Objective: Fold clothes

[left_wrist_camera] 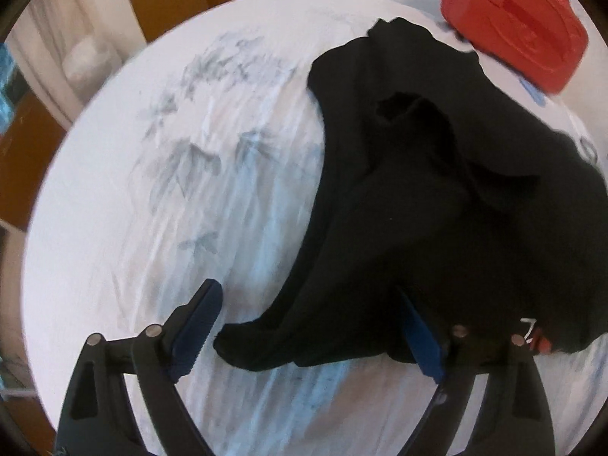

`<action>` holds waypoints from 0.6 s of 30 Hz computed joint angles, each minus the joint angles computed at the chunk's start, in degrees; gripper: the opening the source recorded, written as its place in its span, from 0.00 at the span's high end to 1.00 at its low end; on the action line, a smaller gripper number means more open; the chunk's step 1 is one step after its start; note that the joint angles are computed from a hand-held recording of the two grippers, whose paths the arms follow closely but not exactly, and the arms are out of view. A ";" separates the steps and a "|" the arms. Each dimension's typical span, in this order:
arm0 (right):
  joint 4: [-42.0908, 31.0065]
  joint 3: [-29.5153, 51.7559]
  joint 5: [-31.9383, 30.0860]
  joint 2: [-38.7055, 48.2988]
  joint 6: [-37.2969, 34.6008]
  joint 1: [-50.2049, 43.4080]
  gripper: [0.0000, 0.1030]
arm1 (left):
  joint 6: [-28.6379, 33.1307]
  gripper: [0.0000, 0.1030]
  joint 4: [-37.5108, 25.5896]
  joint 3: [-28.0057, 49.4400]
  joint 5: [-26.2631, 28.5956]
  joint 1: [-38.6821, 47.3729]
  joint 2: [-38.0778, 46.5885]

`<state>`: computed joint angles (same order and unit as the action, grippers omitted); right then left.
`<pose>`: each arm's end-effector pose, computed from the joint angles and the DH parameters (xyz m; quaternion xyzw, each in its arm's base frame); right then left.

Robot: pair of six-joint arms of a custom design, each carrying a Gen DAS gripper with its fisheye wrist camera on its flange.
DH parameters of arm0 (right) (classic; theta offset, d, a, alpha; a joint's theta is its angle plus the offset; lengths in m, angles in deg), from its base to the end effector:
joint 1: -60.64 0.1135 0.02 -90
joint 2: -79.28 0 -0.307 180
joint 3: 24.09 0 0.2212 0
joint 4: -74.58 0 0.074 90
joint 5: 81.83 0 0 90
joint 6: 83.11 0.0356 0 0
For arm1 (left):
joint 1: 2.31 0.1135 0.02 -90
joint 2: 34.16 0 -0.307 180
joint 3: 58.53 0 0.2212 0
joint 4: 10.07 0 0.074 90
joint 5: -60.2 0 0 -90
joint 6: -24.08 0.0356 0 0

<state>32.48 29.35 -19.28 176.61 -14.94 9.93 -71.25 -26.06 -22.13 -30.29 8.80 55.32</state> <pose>0.1558 -0.1645 0.1593 0.2341 0.9423 0.1711 0.1677 0.1856 0.0368 0.1413 -0.1414 0.9731 0.0134 0.1812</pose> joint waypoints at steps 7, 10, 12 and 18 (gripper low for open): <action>13.14 -8.44 12.10 -6.84 6.53 16.14 0.88 | 1.20 0.95 -5.05 1.01 -4.54 -7.01 -6.90; 13.97 -9.65 14.44 -10.20 5.94 19.72 0.91 | 0.95 0.94 -11.32 3.57 -6.66 -8.67 -13.72; 9.18 -7.25 9.94 -12.46 3.95 14.98 0.93 | 2.92 0.94 -16.32 5.85 -3.63 -5.10 -18.44; -14.26 3.98 -2.89 -18.35 -12.79 -7.07 0.95 | 16.55 0.94 -37.04 13.15 7.49 9.66 -32.61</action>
